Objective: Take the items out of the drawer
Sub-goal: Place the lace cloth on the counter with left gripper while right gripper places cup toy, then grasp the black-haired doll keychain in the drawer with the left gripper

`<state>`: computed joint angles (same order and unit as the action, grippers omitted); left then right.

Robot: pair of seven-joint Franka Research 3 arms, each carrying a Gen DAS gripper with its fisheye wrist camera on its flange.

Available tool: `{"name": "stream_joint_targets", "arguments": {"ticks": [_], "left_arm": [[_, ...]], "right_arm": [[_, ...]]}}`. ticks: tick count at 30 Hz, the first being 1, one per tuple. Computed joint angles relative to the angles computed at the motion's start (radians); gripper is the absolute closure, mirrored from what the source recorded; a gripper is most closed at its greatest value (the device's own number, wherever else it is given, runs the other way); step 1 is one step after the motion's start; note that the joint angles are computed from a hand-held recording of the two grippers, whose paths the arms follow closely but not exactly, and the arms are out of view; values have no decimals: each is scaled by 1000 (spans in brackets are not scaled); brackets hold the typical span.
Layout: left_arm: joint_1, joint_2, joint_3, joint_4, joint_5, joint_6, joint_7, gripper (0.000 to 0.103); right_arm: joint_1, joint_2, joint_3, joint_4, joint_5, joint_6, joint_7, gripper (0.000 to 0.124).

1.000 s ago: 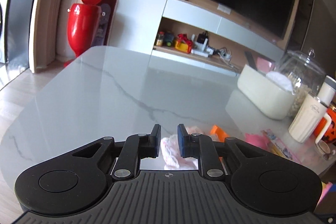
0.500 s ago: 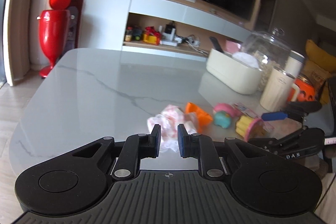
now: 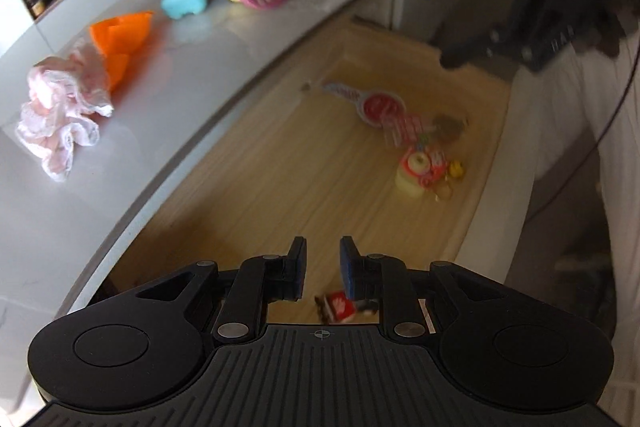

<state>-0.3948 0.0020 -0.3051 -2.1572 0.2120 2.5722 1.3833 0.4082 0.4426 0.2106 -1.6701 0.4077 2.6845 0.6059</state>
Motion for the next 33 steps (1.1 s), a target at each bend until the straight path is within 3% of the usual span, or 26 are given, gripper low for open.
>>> {"name": "stream_joint_targets", "arguments": {"ticks": [2,5,11,14,17,20,23,27,30,33], "left_arm": [[-11,34,-10,52,66,-127,113,80],[-20,87,-20,113,88,-243,323,83],[11,201,-36,215,-62,-263,664,83],[11,267,-37,289,-88,-339,738,83],[5,336,-37,382,-103,-436,759,84],[-1,378,-35,432,-108,-485,767,84],[-24,391,-22,421,-46,-451,747,72],[-91,364,42,334,190,-260,523,73],[-27,351,3,334,58,-249,512,71],[-29,332,20,312,82,-214,413,72]], "right_arm": [[-4,30,-5,31,19,-28,40,39],[13,66,-34,84,-18,-68,119,39],[-16,108,-22,178,15,-170,182,39],[-19,102,-23,171,17,-171,192,38],[-19,104,-28,175,9,-188,203,38],[-10,108,-43,180,-17,-203,227,37],[-1,118,-54,193,-46,-216,253,37],[-5,109,-50,178,-51,-193,260,37],[-7,110,-51,180,-50,-185,277,36],[-3,109,-57,179,-60,-175,300,35]]}}
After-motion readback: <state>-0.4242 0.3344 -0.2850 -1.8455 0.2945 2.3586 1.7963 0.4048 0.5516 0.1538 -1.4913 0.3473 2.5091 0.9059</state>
